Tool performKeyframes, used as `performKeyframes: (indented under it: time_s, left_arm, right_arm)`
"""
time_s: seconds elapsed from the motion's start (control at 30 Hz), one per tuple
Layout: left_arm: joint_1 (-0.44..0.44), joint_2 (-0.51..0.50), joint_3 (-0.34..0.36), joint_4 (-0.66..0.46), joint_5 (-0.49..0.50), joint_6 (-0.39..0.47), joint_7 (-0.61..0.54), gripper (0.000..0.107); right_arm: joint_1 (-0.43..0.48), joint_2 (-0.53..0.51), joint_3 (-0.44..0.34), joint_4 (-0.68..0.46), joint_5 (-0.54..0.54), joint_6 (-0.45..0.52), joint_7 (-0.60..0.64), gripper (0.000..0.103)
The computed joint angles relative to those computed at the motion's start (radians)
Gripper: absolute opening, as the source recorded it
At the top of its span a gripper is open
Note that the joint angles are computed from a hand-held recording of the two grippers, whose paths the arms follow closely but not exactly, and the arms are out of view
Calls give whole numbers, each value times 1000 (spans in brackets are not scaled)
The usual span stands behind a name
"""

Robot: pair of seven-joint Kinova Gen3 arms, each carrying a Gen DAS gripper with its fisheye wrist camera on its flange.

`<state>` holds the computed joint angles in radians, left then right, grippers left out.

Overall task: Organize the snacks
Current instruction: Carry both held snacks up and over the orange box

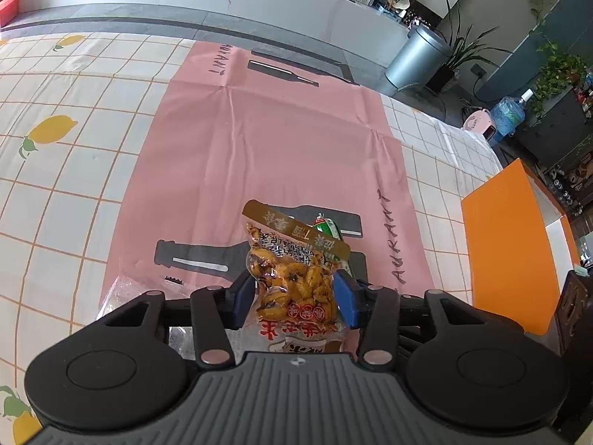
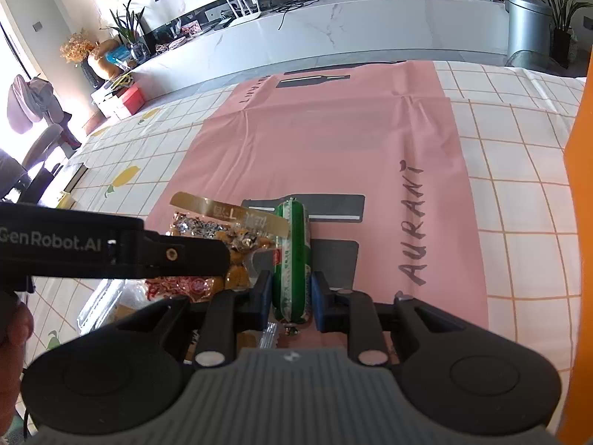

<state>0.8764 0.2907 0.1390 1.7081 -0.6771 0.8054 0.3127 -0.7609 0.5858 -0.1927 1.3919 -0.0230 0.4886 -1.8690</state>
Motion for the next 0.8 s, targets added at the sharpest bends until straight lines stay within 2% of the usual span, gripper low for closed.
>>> performKeyframes:
  time_s: [0.1,0.3,0.37,0.43,0.47,0.5,0.53,0.63,0.8]
  left_arm:
    - [28,-17,-8,19,-44,-16,71,46]
    - [54,-22,8,21,-103,0,162,46]
    - [52,-29,12,36,-114,-32,189,46]
    - [32,-25,33,45,-127,-61,212,40]
    - [33,-16,34,36,-123,-51,211,39]
    - [50,-2,17,16,-108,-25,194,30]
    - [51,11,19,-3,-92,3,172,28]
    - [57,19,11,-12,-80,10,167,28]
    - [84,39,2,-37,-84,56,167,27]
  right_arm:
    - [9,-1,-4,2,-8,0,3,19]
    - [29,-9,-21,27,-25,-24,24,19]
    - [34,-12,-25,38,-30,-37,31,19]
    - [41,-13,-31,42,-38,-41,38,19]
    - [44,-14,-36,45,-42,-42,42,19]
    - [40,-17,-30,49,-39,-43,42,19]
    - [32,-22,-23,54,-33,-44,41,19]
    - [22,-32,-9,67,-24,-46,31,19]
    - [44,-44,-31,84,-39,-55,49,19]
